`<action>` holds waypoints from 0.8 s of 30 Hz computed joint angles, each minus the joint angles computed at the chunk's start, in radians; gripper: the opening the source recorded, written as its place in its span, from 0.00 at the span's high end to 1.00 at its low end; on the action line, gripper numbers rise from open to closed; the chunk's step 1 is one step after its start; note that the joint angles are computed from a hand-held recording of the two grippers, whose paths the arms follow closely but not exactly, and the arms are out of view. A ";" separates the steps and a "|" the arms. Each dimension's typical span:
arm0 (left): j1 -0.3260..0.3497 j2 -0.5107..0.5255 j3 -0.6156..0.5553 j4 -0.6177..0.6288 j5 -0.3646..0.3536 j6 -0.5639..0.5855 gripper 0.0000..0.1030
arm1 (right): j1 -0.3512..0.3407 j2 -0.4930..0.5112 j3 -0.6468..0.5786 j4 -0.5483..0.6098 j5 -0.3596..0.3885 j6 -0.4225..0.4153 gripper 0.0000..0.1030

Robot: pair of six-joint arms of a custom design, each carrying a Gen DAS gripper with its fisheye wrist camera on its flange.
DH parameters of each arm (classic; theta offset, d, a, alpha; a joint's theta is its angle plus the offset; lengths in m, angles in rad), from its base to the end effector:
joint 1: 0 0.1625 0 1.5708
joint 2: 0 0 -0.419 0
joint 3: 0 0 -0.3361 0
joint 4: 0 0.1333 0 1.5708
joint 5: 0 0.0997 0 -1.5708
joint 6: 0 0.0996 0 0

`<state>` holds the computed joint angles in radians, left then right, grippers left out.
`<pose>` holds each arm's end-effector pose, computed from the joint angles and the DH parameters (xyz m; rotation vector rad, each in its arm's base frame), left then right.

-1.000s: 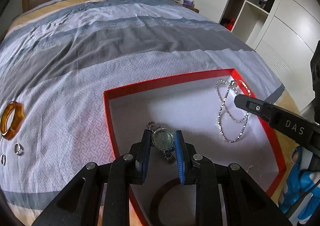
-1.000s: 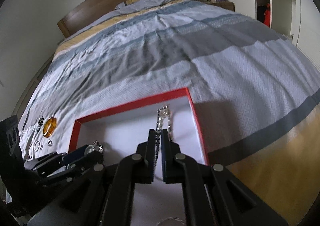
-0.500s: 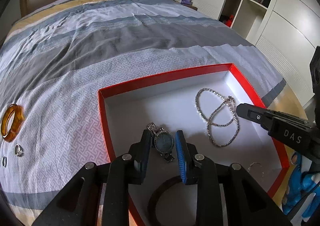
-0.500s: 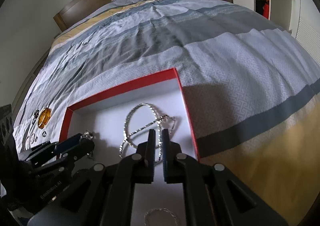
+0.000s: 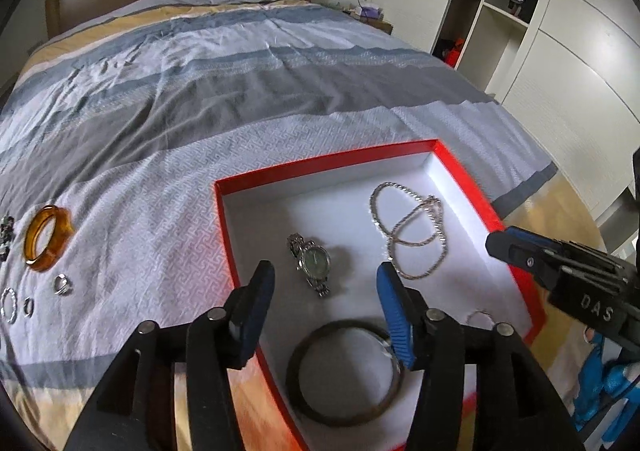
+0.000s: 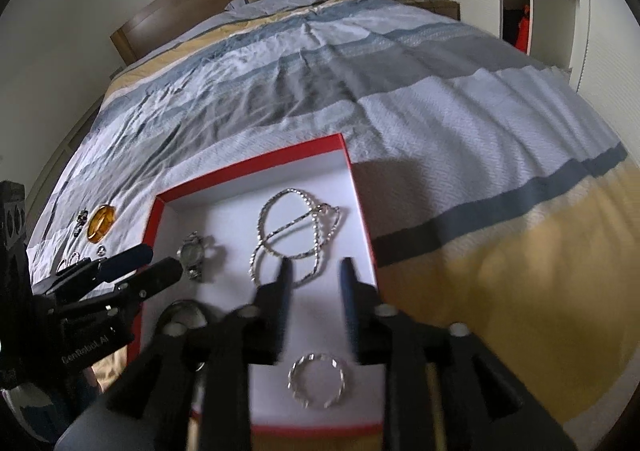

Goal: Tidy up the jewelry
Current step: 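Withdraw both tools from the box back over the bed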

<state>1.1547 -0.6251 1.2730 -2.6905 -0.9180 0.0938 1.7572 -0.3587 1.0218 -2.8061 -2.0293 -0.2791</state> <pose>-0.1188 -0.7484 0.1797 0.4300 2.4499 -0.7229 0.2340 -0.7592 0.0816 0.4211 -2.5410 0.7273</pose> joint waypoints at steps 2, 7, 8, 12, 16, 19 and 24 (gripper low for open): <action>-0.013 -0.024 0.039 -0.022 0.014 -0.013 0.45 | 0.008 -0.024 0.046 -0.029 -0.004 0.000 0.69; -0.056 -0.100 0.168 -0.093 0.078 -0.046 0.38 | 0.033 -0.093 0.180 -0.101 -0.014 0.004 0.66; -0.067 -0.119 0.201 -0.112 0.099 -0.051 0.36 | 0.036 -0.102 0.197 -0.111 -0.016 0.006 0.64; -0.103 -0.181 0.306 -0.176 0.166 -0.071 0.30 | 0.059 -0.152 0.298 -0.178 -0.027 0.023 0.60; -0.139 -0.244 0.405 -0.228 0.222 -0.100 0.22 | 0.082 -0.192 0.381 -0.238 -0.029 0.038 0.57; -0.162 -0.297 0.479 -0.261 0.251 -0.125 0.18 | 0.102 -0.216 0.434 -0.279 -0.037 0.039 0.54; -0.198 -0.373 0.577 -0.294 0.308 -0.150 0.17 | 0.134 -0.253 0.519 -0.341 -0.038 0.055 0.50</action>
<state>0.9571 -0.9983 1.8498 -2.9841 -0.6102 -0.0558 1.8908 -0.6122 1.5406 -3.1467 -2.0670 -0.2244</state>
